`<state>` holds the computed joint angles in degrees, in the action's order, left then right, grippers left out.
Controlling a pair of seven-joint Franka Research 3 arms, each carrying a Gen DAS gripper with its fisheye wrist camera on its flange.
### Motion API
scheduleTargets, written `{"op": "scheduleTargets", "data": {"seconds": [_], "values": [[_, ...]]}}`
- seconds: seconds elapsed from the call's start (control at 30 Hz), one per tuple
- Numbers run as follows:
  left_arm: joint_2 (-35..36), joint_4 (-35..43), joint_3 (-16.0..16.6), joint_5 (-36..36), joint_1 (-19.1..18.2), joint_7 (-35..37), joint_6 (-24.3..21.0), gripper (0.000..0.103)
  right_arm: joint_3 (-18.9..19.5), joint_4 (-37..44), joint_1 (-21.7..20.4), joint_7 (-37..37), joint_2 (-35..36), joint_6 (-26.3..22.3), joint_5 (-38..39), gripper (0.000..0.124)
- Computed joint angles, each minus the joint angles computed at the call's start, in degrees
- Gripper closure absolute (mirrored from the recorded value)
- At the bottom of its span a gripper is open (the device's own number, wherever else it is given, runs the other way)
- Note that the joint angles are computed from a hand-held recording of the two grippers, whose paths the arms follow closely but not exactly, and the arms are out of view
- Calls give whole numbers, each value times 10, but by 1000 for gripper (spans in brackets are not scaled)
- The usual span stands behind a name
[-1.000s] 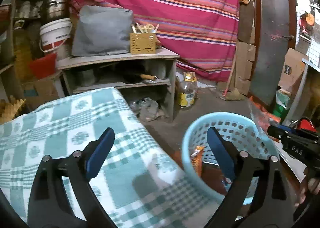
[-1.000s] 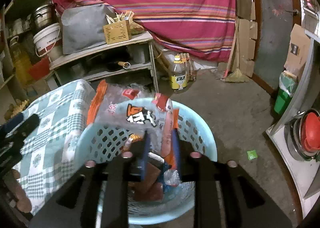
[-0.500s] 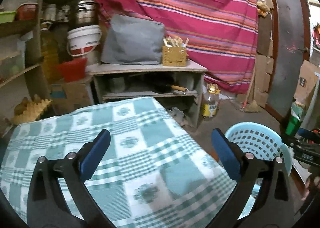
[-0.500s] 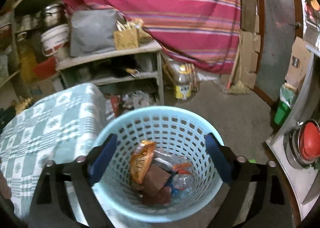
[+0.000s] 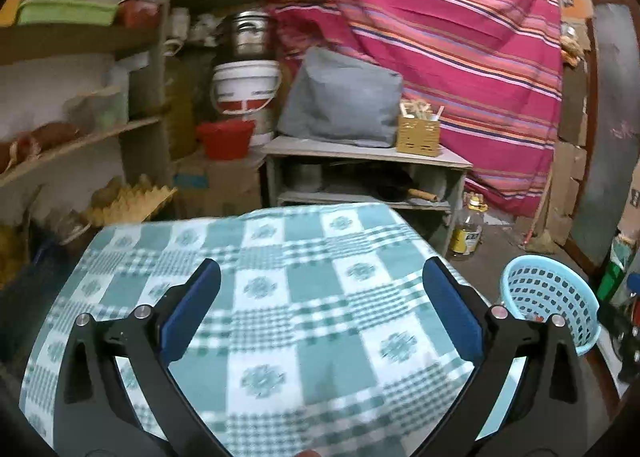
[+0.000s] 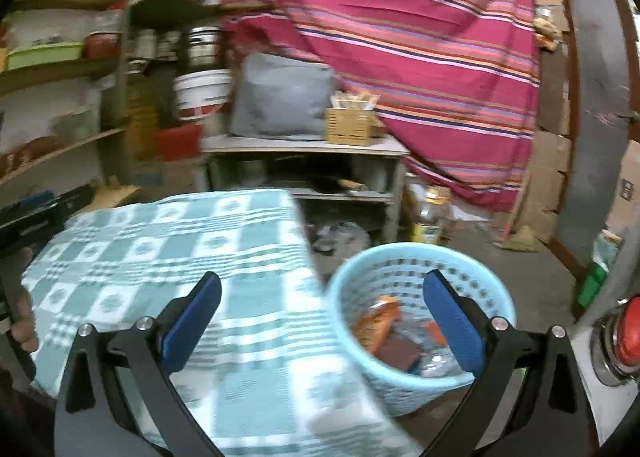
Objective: Collect trash
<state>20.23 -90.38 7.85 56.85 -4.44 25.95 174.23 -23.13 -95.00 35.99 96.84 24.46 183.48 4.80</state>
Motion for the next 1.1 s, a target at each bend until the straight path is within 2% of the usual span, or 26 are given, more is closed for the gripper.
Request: {"op": "scheduleTargets", "data": {"seconds": [0.07,0.1,0.17,0.27,0.37,0.5,0.63,0.83,1.0,1.1], "values": [[-20,-31,32,47,-14,-58,9,5,-14,-12,23,1,-3,6,-5,25],[-33,-45,53,96,-28,-111,-2,5,-11,-14,29,-3,-3,6,-7,25],[-57,-71,65,160,-37,-174,-32,5,11,-16,21,-15,-6,6,-5,25],[-84,-103,57,209,-26,-214,-49,5,86,-8,-26,-42,-9,2,6,25],[-114,-138,49,271,-11,-266,-56,5,100,-1,-24,-52,-5,2,8,25],[-143,-173,29,334,11,-322,-84,5,93,24,-5,-55,12,-8,5,25],[-157,-192,9,358,43,-341,-81,5,107,44,-8,-62,24,-18,-1,25],[-162,-200,-27,389,87,-364,-86,5,77,75,25,-39,47,-42,-31,25],[-158,-202,-56,359,125,-350,-79,5,96,102,11,-26,62,-61,-45,25],[-160,-204,-64,373,138,-374,-81,5,103,111,7,-15,67,-66,-52,25]]}}
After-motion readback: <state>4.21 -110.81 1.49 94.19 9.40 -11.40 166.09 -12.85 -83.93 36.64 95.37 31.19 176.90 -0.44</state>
